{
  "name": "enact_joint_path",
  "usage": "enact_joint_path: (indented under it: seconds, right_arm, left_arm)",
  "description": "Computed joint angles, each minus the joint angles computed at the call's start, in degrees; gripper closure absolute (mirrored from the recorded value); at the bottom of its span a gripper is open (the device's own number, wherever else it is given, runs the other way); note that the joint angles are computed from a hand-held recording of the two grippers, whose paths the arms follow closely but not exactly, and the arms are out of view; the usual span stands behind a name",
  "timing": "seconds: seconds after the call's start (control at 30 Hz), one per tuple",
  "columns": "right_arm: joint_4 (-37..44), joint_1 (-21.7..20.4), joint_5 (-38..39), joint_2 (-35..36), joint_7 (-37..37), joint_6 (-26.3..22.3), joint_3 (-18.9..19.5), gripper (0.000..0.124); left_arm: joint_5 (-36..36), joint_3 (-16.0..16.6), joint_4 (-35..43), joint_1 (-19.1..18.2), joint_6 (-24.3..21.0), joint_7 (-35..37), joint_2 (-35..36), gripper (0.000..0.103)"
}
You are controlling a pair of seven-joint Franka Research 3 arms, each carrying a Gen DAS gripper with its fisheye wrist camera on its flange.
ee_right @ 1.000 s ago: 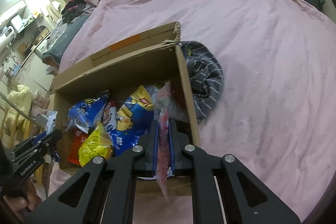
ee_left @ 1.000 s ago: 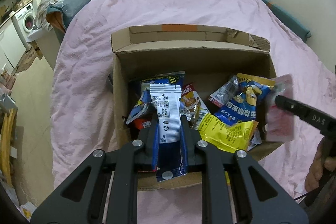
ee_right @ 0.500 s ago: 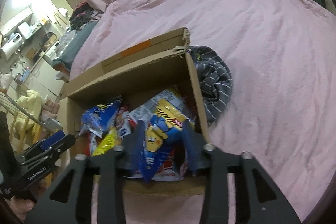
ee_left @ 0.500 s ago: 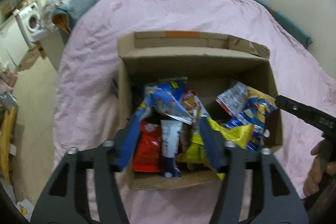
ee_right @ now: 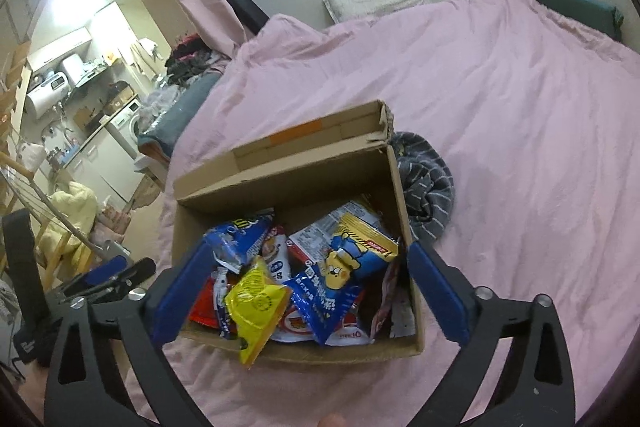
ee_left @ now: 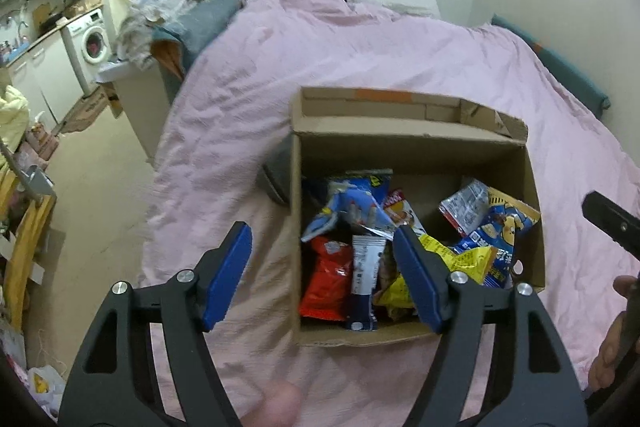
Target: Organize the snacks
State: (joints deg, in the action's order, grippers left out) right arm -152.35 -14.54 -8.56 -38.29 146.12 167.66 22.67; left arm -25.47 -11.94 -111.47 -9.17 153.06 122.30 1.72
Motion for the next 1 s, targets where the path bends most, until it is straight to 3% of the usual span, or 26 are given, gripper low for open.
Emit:
enact_joint_path:
  seconds: [0.1, 0.13, 0.33, 0.5, 0.8, 1.0]
  right_arm:
    - [-0.5, -0.8, -0.7, -2.5, 1.5, -1.5, 2.0, 0.022]
    - [-0.9, -0.8, -0.9, -3.6, 2.3, -1.9, 2.5, 0.022]
    - [-2.6, 2.1, -0.8, -7.9, 4.1, -4.6, 3.6, 0.022]
    - [-2.9, 4.0, -1.6, -10.7, 6.9, -8.2, 5.8, 0.022]
    - [-3.4, 5.8, -5.1, -13.6, 14.7, -13.4, 9.8, 0.021]
    - [-1.2, 6.3, -9.2, -10.1, 16.7, -15.8, 10.6, 0.021]
  left_arm:
    - [-1.7, 0.7, -1.8, 0.5, 0.3, 0.0, -1.9, 0.005]
    - [-2.5, 1.1, -2.8, 0.6, 0.6, 0.0, -2.9, 0.004]
    - [-6.9, 3.8, -7.3, -0.3, -0.4, 4.4, -7.5, 0.0]
    - [-14.6, 7.1, -12.1, -2.6, -0.4, 13.0, -12.4, 0.0]
    - [-19.5, 11.9, -20.3, -7.6, 0.6, 21.5, -20.2, 0.0]
    - [-18.6, 11.6, -20.9, -7.5, 1.8, 18.4, -19.9, 0.0]
